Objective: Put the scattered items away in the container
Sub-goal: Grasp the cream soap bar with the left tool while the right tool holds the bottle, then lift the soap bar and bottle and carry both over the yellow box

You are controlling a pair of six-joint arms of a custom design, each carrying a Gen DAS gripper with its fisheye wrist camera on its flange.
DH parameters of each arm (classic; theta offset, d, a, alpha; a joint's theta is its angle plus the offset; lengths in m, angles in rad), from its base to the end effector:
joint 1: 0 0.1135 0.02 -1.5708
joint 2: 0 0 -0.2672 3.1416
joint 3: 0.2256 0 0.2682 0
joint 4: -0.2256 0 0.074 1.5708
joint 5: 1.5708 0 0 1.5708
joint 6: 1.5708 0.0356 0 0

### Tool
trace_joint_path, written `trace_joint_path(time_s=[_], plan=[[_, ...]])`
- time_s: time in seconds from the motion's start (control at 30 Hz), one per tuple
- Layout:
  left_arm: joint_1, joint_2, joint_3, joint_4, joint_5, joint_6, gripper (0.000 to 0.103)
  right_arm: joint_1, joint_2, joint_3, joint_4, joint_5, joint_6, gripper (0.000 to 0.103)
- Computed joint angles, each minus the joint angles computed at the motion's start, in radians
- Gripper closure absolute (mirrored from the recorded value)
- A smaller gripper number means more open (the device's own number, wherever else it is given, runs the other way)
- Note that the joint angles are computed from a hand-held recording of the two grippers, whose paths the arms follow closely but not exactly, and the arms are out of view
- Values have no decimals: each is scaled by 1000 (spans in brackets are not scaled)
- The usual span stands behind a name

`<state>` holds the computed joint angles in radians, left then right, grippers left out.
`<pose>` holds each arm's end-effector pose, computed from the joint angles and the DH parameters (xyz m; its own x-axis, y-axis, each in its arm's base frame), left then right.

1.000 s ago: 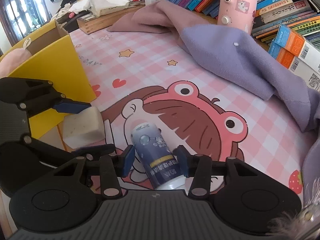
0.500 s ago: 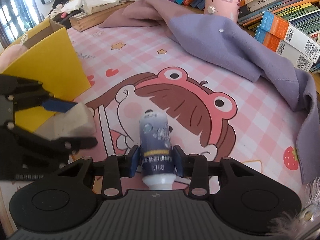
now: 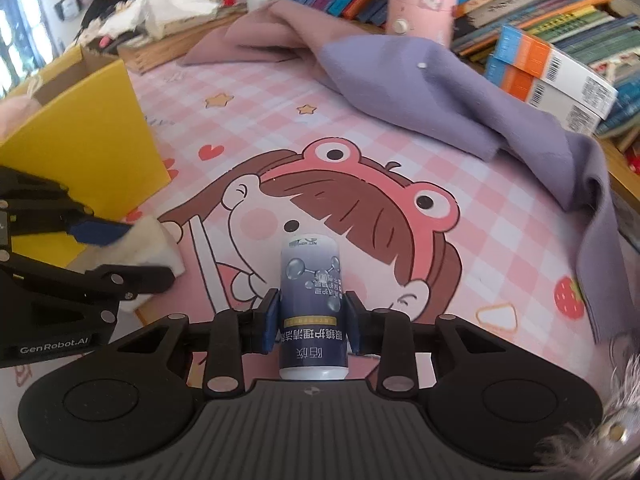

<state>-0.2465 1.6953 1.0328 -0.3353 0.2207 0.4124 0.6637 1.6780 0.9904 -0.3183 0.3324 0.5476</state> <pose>0.3425 -0.0942 0.1738 -0.6050 0.5555 -0.5704 0.6502 0.7582 0.0488 0.2799 0.2042 0.1687 -0.7996 -0.0005 -0.6006 -0.0333 0.9985 0.0434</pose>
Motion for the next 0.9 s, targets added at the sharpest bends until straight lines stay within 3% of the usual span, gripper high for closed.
trace_joint_path(time_s=[0.53, 0.9], plan=[[29, -296, -151, -71, 143, 56, 77, 212, -172, -43, -173, 162, 305, 72], [140, -472, -228, -198, 298, 161, 80, 446, -146, 80, -434, 328, 638, 72]])
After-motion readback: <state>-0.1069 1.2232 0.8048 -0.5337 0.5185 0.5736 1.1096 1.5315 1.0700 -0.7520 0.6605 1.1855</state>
